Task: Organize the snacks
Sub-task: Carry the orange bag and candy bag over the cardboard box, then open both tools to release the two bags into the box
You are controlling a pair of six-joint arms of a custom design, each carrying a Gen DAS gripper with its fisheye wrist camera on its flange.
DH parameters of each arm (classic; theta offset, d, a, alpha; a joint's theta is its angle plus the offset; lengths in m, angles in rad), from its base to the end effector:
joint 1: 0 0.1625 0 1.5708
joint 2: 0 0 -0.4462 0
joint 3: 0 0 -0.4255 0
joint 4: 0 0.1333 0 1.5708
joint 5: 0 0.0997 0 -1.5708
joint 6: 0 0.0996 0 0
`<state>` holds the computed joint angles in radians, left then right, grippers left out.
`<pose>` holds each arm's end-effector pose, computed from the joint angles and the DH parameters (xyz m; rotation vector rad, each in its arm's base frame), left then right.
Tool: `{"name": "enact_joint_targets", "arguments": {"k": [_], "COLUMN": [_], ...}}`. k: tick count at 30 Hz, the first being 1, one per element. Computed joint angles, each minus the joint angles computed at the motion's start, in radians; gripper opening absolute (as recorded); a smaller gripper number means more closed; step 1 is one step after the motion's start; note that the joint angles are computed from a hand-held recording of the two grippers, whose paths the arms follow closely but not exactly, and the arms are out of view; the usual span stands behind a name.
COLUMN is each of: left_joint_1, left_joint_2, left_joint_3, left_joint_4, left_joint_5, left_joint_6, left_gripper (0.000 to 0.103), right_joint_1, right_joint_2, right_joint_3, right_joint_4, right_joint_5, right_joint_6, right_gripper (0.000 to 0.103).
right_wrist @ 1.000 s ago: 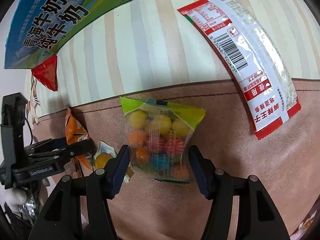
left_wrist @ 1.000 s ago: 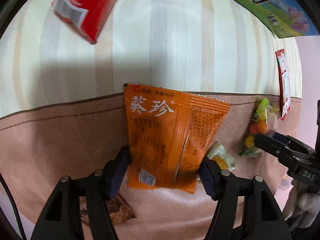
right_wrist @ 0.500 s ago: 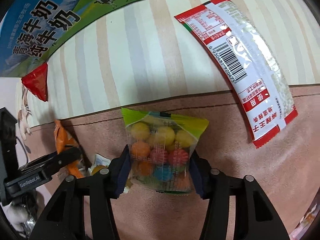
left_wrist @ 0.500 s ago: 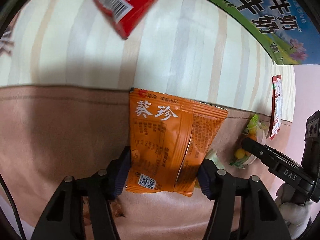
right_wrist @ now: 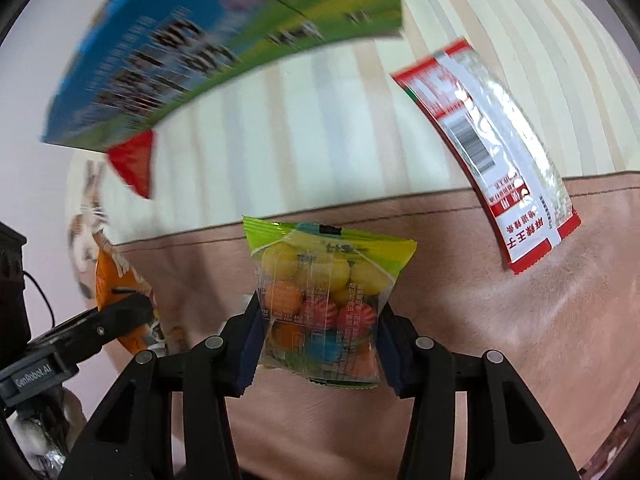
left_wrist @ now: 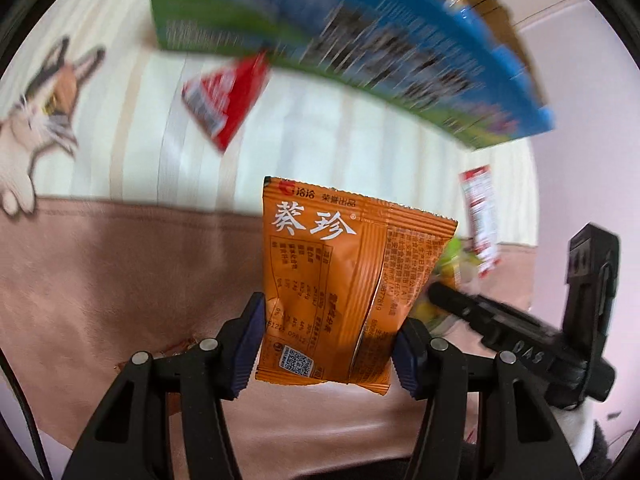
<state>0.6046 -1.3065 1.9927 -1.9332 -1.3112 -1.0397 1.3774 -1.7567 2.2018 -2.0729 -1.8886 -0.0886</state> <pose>-0.3290 -0.4204 0.2006 -0.0422 2.7308 -0.0606 0.0221 -0.4186 0.3290 -0.1605 -2.8145 0.0161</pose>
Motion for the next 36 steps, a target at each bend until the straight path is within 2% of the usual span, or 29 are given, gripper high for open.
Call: {"name": "enact_joint_targets", "arguments": {"k": [4, 7, 12, 17, 22, 30, 34, 35, 36], "left_joint_1": [-0.029, -0.051, -0.034, -0.002, 0.053, 0.134, 0.183, 0.193, 0.201], "left_joint_2": [-0.015, 0.012, 0.091, 0.206, 0.280, 0.355, 0.374, 0.377, 0.379], "left_joint_3": [-0.076, -0.145, -0.279, -0.435, -0.539, -0.635, -0.652, -0.654, -0.651], "left_joint_4": [0.018, 0.018, 0.021, 0.151, 0.234, 0.371, 0.409, 0.416, 0.416], "left_joint_5": [0.041, 0.079, 0.144, 0.272, 0.313, 0.339, 0.295, 0.278, 0.270], "left_joint_6": [0.031, 0.064, 0.131, 0.174, 0.197, 0.192, 0.163, 0.160, 0.165], "left_gripper": [0.054, 0.054, 0.054, 0.055, 0.055, 0.055, 0.055, 0.055, 0.055], "right_joint_1": [0.034, 0.067, 0.140, 0.183, 0.199, 0.183, 0.174, 0.173, 0.173], "right_joint_2": [-0.042, -0.051, 0.004, 0.100, 0.210, 0.349, 0.408, 0.421, 0.427], "right_joint_3": [-0.044, -0.107, -0.242, -0.358, -0.457, -0.531, -0.561, -0.568, -0.570], "right_joint_4": [0.041, 0.054, 0.036, -0.008, -0.018, -0.019, 0.013, 0.025, 0.032], "right_joint_5": [0.095, 0.162, 0.202, 0.151, 0.075, -0.022, -0.072, -0.089, -0.101], "right_joint_6": [0.009, 0.014, 0.016, -0.010, -0.035, -0.037, -0.029, -0.022, -0.019], "right_gripper": [0.052, 0.052, 0.052, 0.052, 0.052, 0.052, 0.054, 0.056, 0.069]}}
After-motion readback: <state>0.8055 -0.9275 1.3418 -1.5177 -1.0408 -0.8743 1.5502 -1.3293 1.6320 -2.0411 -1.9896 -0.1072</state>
